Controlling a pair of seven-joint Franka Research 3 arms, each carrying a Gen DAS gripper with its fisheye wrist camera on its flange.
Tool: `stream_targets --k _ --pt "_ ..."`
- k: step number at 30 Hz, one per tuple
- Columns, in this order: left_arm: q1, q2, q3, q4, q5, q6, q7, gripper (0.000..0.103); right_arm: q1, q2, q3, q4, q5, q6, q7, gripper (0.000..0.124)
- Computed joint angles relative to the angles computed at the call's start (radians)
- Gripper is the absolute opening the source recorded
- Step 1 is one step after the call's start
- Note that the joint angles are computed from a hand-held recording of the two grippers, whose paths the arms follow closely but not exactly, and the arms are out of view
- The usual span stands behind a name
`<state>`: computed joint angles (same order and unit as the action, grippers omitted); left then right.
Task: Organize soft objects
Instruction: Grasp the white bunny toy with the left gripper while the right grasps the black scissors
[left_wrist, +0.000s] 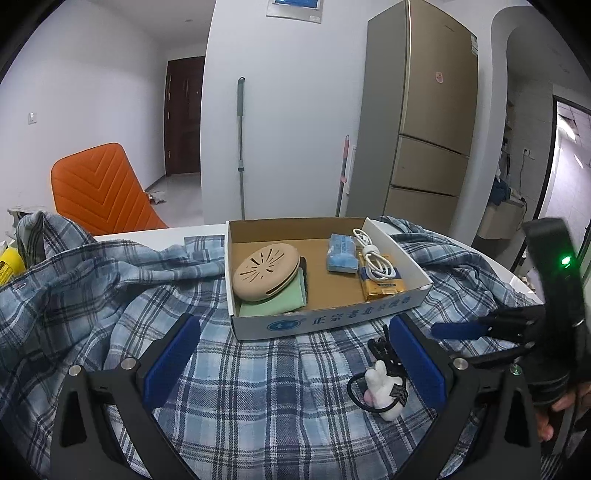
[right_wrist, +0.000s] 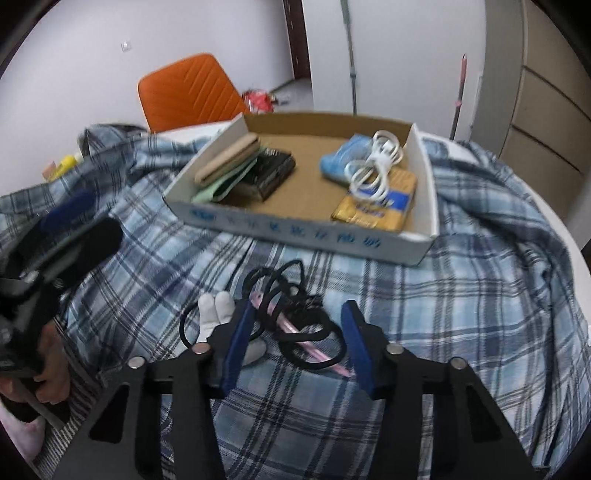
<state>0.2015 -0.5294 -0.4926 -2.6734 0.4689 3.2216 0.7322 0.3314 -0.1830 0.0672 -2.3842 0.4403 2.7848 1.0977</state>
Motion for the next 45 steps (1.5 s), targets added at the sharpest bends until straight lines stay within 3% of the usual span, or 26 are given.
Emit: stream_targets --k 5,7,10,13,17,19,22,23,27,31,33,36,37,39,42,45 --pt "-0.009 0.008 0.006 0.003 0.002 -0.001 0.008 0.103 -0.010 0.022 0.011 -0.003 -0.059 0.003 0.036 0.024" --pt "-0.009 0.008 0.004 0.004 0.003 -0.004 0.007 0.103 0.000 0.016 0.003 -0.011 -0.031 0.013 0.008 0.005" --pt "-0.025 0.017 0.019 0.006 0.006 -0.008 0.014 0.103 0.002 -0.004 0.001 -0.034 -0.012 0.064 0.007 0.004" --pt "-0.068 0.035 0.057 0.008 0.008 -0.008 0.033 0.103 0.046 -0.049 -0.034 -0.076 0.102 0.165 -0.058 0.004" --pt "-0.286 0.107 0.242 0.036 -0.009 -0.052 0.158 0.103 0.136 -0.104 -0.116 -0.116 0.254 0.267 -0.178 0.004" --pt "-0.376 0.130 0.309 0.047 -0.028 -0.068 0.233 0.103 0.110 -0.104 -0.108 -0.107 0.243 0.240 -0.159 0.004" --pt "-0.593 0.168 0.473 0.073 -0.117 -0.122 0.412 0.103 0.132 -0.101 -0.141 -0.099 0.305 0.218 -0.193 0.004" --pt "-0.642 0.180 0.506 0.086 -0.149 -0.154 0.464 0.103 0.139 -0.095 -0.152 -0.089 0.333 0.203 -0.213 0.004" --pt "-0.724 0.225 0.540 0.137 -0.259 -0.257 0.618 0.098 0.122 -0.091 -0.137 -0.082 0.394 0.186 -0.256 0.004" --pt "-0.714 0.256 0.516 0.166 -0.340 -0.315 0.684 0.082 0.097 -0.086 -0.111 -0.082 0.403 0.184 -0.263 0.004" --pt "-0.706 0.270 0.511 0.183 -0.391 -0.347 0.712 0.065 0.098 -0.088 -0.110 -0.083 0.419 0.188 -0.277 0.004" --pt "-0.714 0.285 0.519 0.200 -0.501 -0.372 0.785 0.053 0.097 -0.090 -0.107 -0.083 0.432 0.193 -0.291 0.004" --pt "-0.712 0.285 0.517 0.198 -0.527 -0.367 0.806 0.051 0.096 -0.090 -0.105 -0.083 0.433 0.195 -0.294 0.004" --pt "-0.684 0.277 0.487 0.187 -0.534 -0.357 0.808 0.035 0.095 -0.092 -0.099 -0.088 0.431 0.206 -0.297 0.004" --pt "-0.632 0.255 0.433 0.160 -0.530 -0.307 0.803 0.031 0.103 -0.094 -0.094 -0.096 0.425 0.231 -0.311 0.004" --pt "-0.585 0.206 0.389 0.098 -0.515 -0.187 0.769 0.031 0.125 -0.101 -0.093 -0.110 0.417 0.271 -0.331 0.004"
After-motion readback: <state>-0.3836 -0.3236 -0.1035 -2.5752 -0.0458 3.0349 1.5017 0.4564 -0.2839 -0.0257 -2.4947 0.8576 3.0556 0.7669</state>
